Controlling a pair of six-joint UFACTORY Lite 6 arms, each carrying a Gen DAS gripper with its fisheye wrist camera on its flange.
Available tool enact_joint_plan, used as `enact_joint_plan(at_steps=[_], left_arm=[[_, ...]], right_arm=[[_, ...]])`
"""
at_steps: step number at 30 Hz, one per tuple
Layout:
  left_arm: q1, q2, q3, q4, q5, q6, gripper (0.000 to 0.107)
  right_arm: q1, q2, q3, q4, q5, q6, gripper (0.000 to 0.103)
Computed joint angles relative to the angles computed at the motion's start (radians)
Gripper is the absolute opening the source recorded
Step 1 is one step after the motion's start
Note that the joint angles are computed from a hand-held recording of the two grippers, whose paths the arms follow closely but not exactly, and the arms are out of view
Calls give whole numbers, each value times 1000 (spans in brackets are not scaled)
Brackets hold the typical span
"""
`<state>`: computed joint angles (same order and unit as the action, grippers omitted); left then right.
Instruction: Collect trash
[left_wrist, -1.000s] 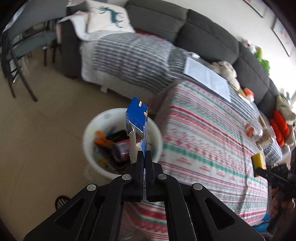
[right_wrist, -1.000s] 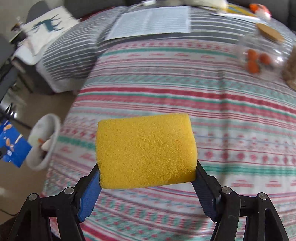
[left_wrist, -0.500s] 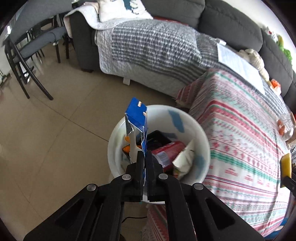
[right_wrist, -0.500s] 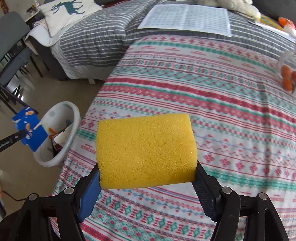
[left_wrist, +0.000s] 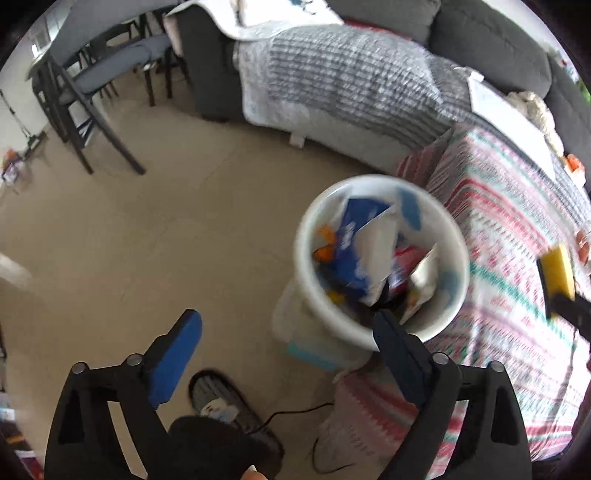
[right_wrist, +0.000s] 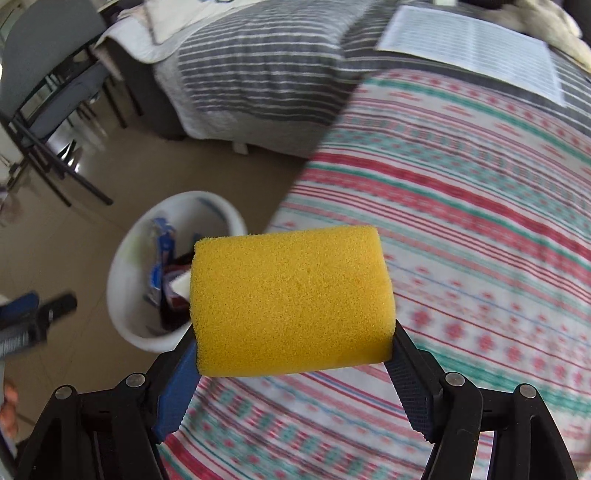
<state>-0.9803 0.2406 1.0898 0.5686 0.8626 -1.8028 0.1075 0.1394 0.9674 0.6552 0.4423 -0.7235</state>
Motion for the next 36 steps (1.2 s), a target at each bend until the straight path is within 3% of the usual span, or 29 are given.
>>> enact_joint_plan(at_steps=[4, 12, 14, 16, 17, 20, 26, 36], left_arm=[[-24, -66, -90, 17, 16, -38, 103], [-33, -170, -192, 53, 1, -75, 103], [-35, -177, -192, 55, -7, -78, 103], [-45, -182, -191, 54, -8, -83, 103], [-49, -183, -190, 54, -9, -84, 103], [-65, -169, -167, 56, -1, -87, 103], [-132, -70, -29, 58, 36, -74, 103], [-318, 298, 530, 61, 175, -14, 103]], right_arm=[[118, 129, 97, -17, -47, 94, 79], [254, 375, 320, -150, -82, 324, 81], [262, 402, 346, -81, -85, 270, 85], [254, 408, 353, 42, -74, 163, 99], [252, 396, 344, 67, -80, 147, 99], [246, 342, 305, 15, -85, 192, 99], [148, 76, 70, -81, -73, 212, 99], [-329, -524, -302, -104, 160, -58, 99]])
